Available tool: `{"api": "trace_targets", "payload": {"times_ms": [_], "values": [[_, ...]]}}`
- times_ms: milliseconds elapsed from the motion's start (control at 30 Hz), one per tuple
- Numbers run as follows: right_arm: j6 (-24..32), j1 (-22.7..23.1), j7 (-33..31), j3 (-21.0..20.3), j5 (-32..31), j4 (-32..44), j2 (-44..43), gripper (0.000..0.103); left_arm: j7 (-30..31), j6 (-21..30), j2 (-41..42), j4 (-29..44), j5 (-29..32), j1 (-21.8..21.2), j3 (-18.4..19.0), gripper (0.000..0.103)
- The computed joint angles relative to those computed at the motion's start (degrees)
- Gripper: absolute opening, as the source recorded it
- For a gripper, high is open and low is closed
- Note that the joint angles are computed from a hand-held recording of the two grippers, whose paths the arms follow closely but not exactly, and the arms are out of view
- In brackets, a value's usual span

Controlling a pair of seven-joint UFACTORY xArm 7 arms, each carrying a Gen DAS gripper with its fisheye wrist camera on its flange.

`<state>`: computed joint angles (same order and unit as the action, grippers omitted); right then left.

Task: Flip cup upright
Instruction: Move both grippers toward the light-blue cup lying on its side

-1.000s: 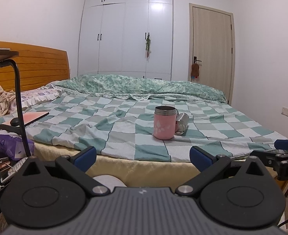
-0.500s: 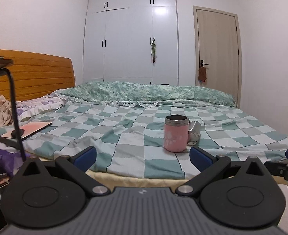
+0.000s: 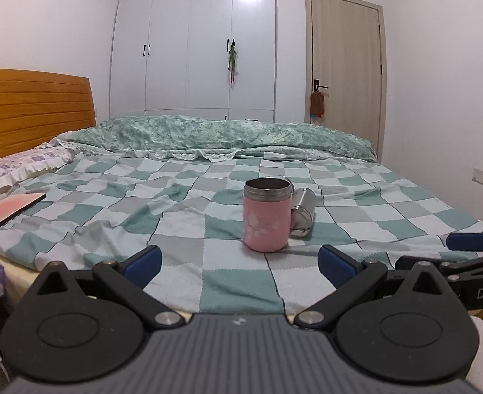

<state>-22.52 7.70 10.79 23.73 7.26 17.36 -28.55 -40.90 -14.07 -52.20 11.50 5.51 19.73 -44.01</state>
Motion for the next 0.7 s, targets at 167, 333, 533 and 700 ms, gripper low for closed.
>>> {"api": "trace_targets", "payload": {"times_ms": [167, 333, 533, 700], "values": [[-1.57, -0.47, -1.86, -2.43, -0.95, 4.37, 5.57, 0.103, 0.68, -2.60, 8.16, 5.22, -0.49, 5.94, -2.93, 0.103], [-2.23, -0.87, -5.24, -3.54, 1.00, 9.31, 11.02, 0.103, 4.51, -4.01, 16.98, 11.86, -2.68, 12.73, -8.48, 0.103], [-2.58, 1.72, -8.69, -8.26, 1.32, 15.28, 17.07, 0.103, 7.61, -6.07, 22.56, 19.39, -6.15, 23.94, -18.30, 0.103], [-0.85, 4.40, -6.95, -14.07, -2.63, 21.66, 21.98, 0.103, 11.23, -3.07, 26.63, 28.03, -4.91, 35.07, -25.75, 0.103]]}}
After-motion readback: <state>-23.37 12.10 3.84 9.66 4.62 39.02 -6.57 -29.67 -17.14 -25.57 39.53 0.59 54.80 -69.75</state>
